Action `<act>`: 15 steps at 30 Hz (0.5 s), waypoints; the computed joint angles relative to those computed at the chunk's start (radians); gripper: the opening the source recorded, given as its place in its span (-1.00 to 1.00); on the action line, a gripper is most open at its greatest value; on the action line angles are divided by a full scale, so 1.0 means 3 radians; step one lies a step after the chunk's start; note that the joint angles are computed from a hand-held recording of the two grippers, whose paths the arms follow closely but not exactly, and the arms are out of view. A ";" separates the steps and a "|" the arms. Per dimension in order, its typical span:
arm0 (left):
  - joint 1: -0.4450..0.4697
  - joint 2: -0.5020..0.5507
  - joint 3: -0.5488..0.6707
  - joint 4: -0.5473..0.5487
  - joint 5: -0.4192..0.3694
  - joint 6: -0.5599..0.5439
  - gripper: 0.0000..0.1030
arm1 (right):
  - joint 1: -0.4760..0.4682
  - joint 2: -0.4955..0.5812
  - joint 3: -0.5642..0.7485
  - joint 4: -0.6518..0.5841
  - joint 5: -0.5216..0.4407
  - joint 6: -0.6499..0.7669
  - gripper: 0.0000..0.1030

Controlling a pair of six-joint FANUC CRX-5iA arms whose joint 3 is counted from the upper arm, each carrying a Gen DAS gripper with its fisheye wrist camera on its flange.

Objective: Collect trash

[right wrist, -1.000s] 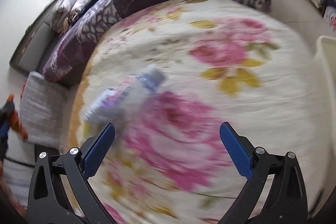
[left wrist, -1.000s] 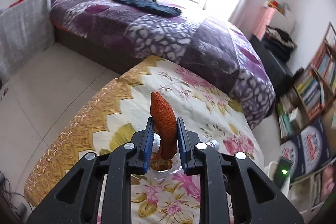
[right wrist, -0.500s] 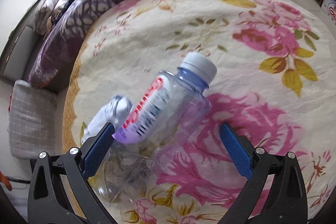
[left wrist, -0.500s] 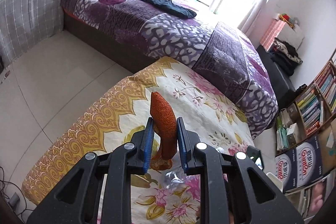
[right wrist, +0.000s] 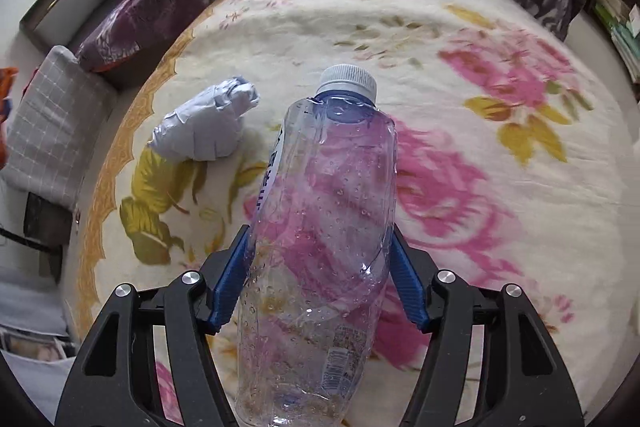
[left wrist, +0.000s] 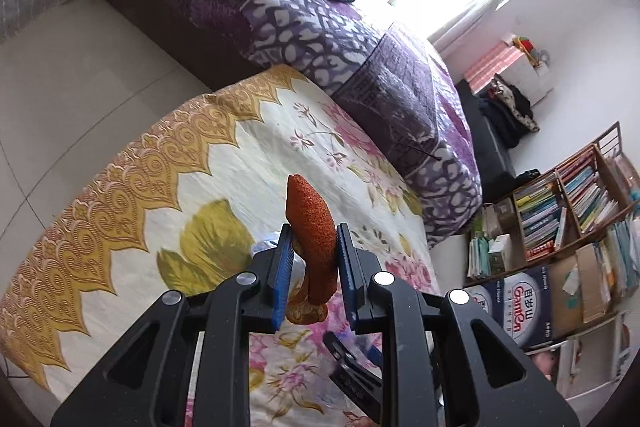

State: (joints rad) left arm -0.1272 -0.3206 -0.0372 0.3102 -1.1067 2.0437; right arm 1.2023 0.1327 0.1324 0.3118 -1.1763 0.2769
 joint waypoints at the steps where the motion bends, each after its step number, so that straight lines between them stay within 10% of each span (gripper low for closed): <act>1: -0.0018 0.0009 0.0011 -0.0019 0.0000 0.0010 -0.57 | 0.0014 -0.0059 -0.0059 0.0040 0.0008 -0.0018 0.21; 15: -0.0698 0.0454 0.0545 -0.0684 -0.0214 0.0318 -0.57 | 0.0090 -0.0772 -0.0618 0.0569 -0.0255 -0.0344 0.22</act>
